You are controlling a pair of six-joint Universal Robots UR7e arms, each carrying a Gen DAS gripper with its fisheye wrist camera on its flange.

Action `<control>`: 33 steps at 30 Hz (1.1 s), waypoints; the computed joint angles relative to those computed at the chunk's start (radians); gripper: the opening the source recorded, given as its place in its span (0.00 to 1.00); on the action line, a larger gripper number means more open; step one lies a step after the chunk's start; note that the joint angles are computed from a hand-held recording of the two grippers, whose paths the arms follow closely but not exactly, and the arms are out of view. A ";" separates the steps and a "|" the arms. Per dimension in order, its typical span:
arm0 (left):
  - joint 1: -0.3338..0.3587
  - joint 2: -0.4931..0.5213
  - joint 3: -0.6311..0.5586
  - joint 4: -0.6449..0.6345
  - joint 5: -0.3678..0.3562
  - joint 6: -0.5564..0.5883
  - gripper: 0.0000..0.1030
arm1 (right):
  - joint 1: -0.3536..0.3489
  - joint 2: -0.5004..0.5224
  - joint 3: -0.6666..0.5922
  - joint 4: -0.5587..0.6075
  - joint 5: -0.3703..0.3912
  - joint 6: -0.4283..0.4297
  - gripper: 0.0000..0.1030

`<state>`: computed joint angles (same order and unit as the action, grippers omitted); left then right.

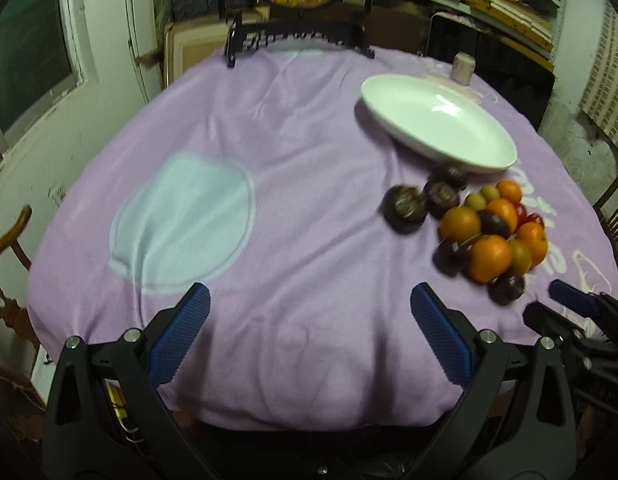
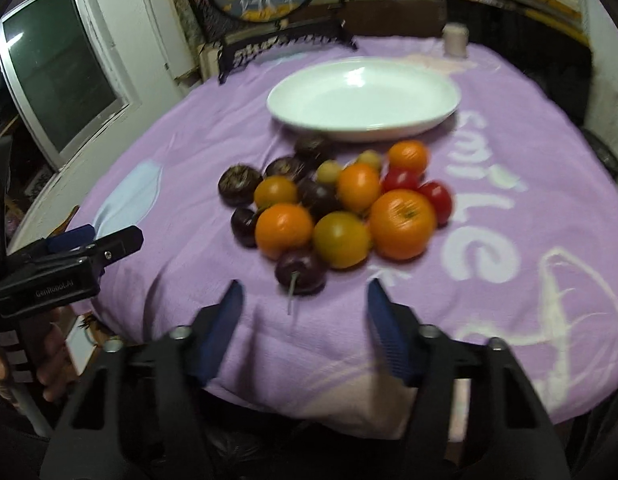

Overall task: Organize fruits
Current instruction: 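Grasp a dark red cherry with the right tool while the left tool grasps a dark brown fruit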

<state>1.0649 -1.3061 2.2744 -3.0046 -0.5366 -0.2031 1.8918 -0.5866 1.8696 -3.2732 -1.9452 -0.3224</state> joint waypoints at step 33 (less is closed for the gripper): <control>0.099 0.310 -0.314 -0.064 -0.157 0.358 0.44 | -0.072 -0.037 0.033 -0.066 0.054 0.049 0.31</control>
